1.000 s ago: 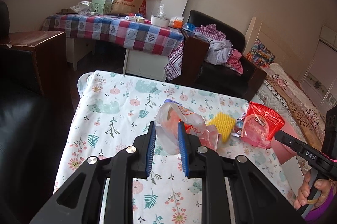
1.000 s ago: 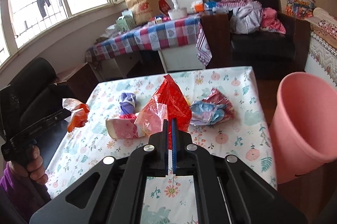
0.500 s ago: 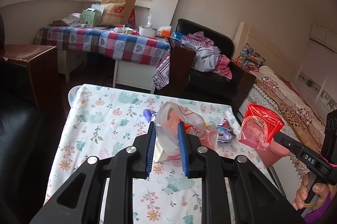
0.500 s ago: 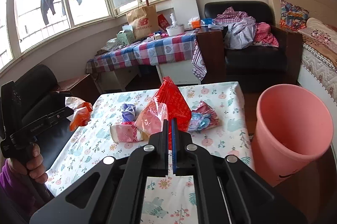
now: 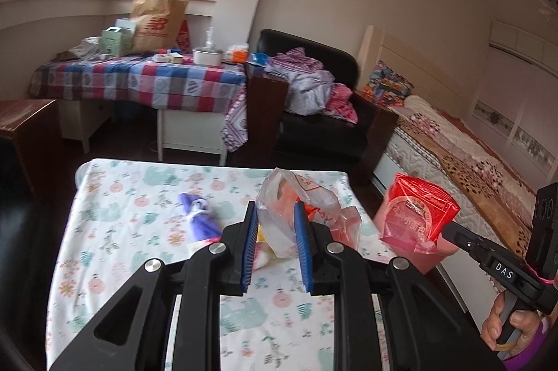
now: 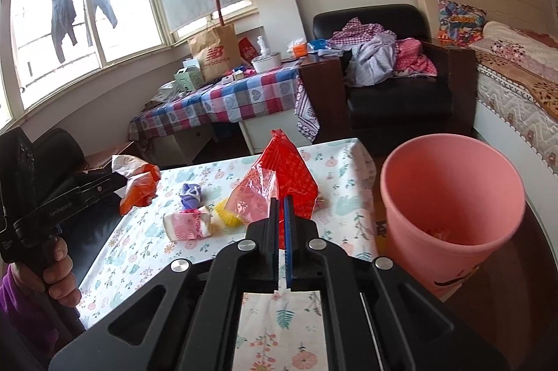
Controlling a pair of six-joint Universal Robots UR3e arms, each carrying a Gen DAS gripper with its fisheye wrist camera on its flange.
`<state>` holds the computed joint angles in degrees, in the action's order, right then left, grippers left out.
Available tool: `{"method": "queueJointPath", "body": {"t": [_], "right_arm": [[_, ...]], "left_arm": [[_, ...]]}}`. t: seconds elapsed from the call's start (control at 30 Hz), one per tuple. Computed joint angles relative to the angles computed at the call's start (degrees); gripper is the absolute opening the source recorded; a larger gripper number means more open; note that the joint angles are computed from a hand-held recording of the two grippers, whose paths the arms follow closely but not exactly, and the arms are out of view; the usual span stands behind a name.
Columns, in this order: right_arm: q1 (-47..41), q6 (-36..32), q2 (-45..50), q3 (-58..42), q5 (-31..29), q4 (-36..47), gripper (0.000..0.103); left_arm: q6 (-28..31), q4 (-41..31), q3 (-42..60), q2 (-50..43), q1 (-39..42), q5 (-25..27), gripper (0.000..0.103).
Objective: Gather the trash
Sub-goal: 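Carry the clear bag and red mesh bag over the pink bucket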
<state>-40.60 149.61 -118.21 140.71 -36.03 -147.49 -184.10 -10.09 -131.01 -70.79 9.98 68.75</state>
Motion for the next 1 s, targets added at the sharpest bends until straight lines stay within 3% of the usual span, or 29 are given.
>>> {"method": "queueJointPath", "body": {"t": [0.33, 0.47, 1.0], "right_arm": [[-7.9, -3.5, 0.3, 1.3, 1.9, 3.7, 0.003], [-10.7, -4.4, 2.2, 1.3, 2.2, 2.7, 0.003], [-15.6, 3.3, 17.9, 0.7, -3.0, -16.7, 0.003]], "left_arm": [[-3.2, 4.2, 16.1, -20.0, -16.0, 8.9, 0.02], [-4.3, 4.2, 22.6, -26.5, -19.8, 10.1, 0.02], [-4.2, -3.9, 51.8, -49.4, -30.9, 10.9, 0.02]]}}
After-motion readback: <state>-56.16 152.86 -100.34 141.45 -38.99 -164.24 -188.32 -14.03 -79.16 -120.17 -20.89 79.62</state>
